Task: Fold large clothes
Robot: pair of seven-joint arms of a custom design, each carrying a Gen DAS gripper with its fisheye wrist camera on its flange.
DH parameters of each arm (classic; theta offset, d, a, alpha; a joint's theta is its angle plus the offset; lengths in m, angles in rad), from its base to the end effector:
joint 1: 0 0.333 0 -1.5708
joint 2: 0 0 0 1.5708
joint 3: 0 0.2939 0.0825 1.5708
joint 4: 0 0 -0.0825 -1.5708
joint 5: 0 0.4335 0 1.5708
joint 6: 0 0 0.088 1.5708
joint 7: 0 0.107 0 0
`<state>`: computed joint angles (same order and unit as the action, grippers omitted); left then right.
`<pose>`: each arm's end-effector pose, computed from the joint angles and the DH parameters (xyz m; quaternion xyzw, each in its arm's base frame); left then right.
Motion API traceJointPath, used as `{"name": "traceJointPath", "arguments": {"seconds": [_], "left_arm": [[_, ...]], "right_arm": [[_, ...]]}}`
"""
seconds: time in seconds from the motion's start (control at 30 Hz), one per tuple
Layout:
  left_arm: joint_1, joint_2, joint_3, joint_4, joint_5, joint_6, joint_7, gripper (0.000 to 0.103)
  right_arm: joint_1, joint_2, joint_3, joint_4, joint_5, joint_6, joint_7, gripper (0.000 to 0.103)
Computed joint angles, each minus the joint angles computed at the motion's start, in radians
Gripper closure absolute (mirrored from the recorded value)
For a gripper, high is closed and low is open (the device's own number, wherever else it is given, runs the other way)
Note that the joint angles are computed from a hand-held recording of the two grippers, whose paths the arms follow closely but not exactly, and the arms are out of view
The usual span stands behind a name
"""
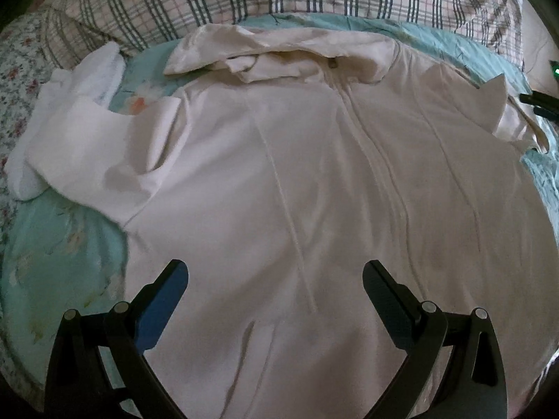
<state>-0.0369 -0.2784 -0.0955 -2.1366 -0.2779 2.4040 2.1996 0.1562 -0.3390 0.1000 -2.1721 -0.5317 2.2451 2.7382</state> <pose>0.5631 -0.0805 0.5482 -0.4423 0.8497 -0.2265 0.1764 0.5298 0.1279 0.5454 -0.4177 0.8516 -0.2641 0.1750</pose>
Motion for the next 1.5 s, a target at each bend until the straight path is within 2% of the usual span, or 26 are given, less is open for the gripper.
{"name": "traceJointPath", "arguments": {"seconds": [0.1, 0.17, 0.2, 0.23, 0.27, 0.47, 0.6, 0.7, 0.83, 0.9, 0.93, 1.03, 1.13, 1.23, 1.3, 1.33, 1.37, 1.4, 1.5], "left_arm": [[-0.002, 0.033, -0.012, 0.026, 0.016, -0.004, -0.020, 0.003], [-0.003, 0.050, -0.015, 0.039, 0.023, -0.014, -0.029, 0.003], [-0.003, 0.059, -0.015, 0.046, 0.027, -0.018, -0.030, 0.003], [-0.004, 0.062, -0.015, 0.047, 0.028, -0.018, -0.029, 0.003], [-0.004, 0.065, -0.015, 0.048, 0.030, -0.020, -0.030, 0.003], [-0.006, 0.068, -0.006, 0.048, 0.001, -0.041, -0.006, 0.003], [-0.008, 0.052, 0.014, 0.046, -0.069, -0.066, 0.035, 0.003], [-0.003, 0.051, 0.031, 0.060, -0.123, -0.110, 0.065, 0.003], [0.016, 0.056, 0.061, 0.086, -0.207, -0.180, 0.117, 0.003], [0.029, 0.063, 0.077, 0.106, -0.255, -0.227, 0.147, 0.003], [0.036, 0.069, 0.081, 0.114, -0.269, -0.244, 0.158, 0.003], [0.061, 0.100, 0.094, 0.159, -0.314, -0.319, 0.182, 0.003], [0.088, 0.159, 0.095, 0.221, -0.344, -0.392, 0.181, 0.003], [0.116, 0.248, 0.091, 0.322, -0.396, -0.490, 0.164, 0.003], [0.130, 0.306, 0.075, 0.384, -0.410, -0.524, 0.151, 0.003], [0.133, 0.339, 0.063, 0.420, -0.411, -0.535, 0.147, 0.003], [0.135, 0.366, 0.050, 0.453, -0.410, -0.543, 0.144, 0.003], [0.132, 0.400, 0.036, 0.491, -0.396, -0.549, 0.136, 0.003], [0.111, 0.536, -0.013, 0.649, -0.345, -0.576, 0.112, 0.003]], "right_arm": [[-0.019, 0.072, -0.031, 0.044, 0.013, -0.011, -0.045, 0.037], [-0.031, 0.080, -0.050, 0.034, 0.030, 0.003, -0.041, 0.064], [-0.036, 0.052, -0.064, -0.005, 0.050, 0.065, -0.021, 0.068], [-0.042, 0.028, -0.066, -0.031, 0.060, 0.104, -0.003, 0.085], [-0.048, 0.008, -0.060, -0.048, 0.056, 0.120, 0.018, 0.093], [-0.050, -0.160, 0.010, -0.160, 0.024, 0.244, 0.146, 0.094], [-0.010, -0.126, 0.065, -0.122, 0.033, 0.393, 0.196, 0.094], [0.020, -0.021, 0.101, -0.042, 0.031, 0.523, 0.235, 0.094], [0.098, 0.216, 0.107, 0.138, 0.056, 0.683, 0.207, 0.094], [0.155, 0.327, 0.087, 0.225, 0.146, 0.718, 0.121, 0.094], [0.180, 0.401, 0.091, 0.282, 0.251, 0.740, 0.023, 0.094], [0.185, 0.553, 0.157, 0.415, 0.467, 0.748, -0.200, 0.094], [0.180, 0.666, 0.220, 0.531, 0.587, 0.706, -0.349, 0.094], [0.140, 0.711, 0.299, 0.570, 0.722, 0.649, -0.512, 0.092], [0.116, 0.705, 0.334, 0.556, 0.805, 0.610, -0.598, 0.088], [0.104, 0.697, 0.347, 0.547, 0.848, 0.586, -0.637, 0.083], [0.107, 0.684, 0.343, 0.532, 0.871, 0.580, -0.648, 0.073], [0.113, 0.662, 0.335, 0.506, 0.889, 0.589, -0.654, 0.070], [0.157, 0.543, 0.273, 0.382, 0.888, 0.635, -0.612, 0.069]]}}
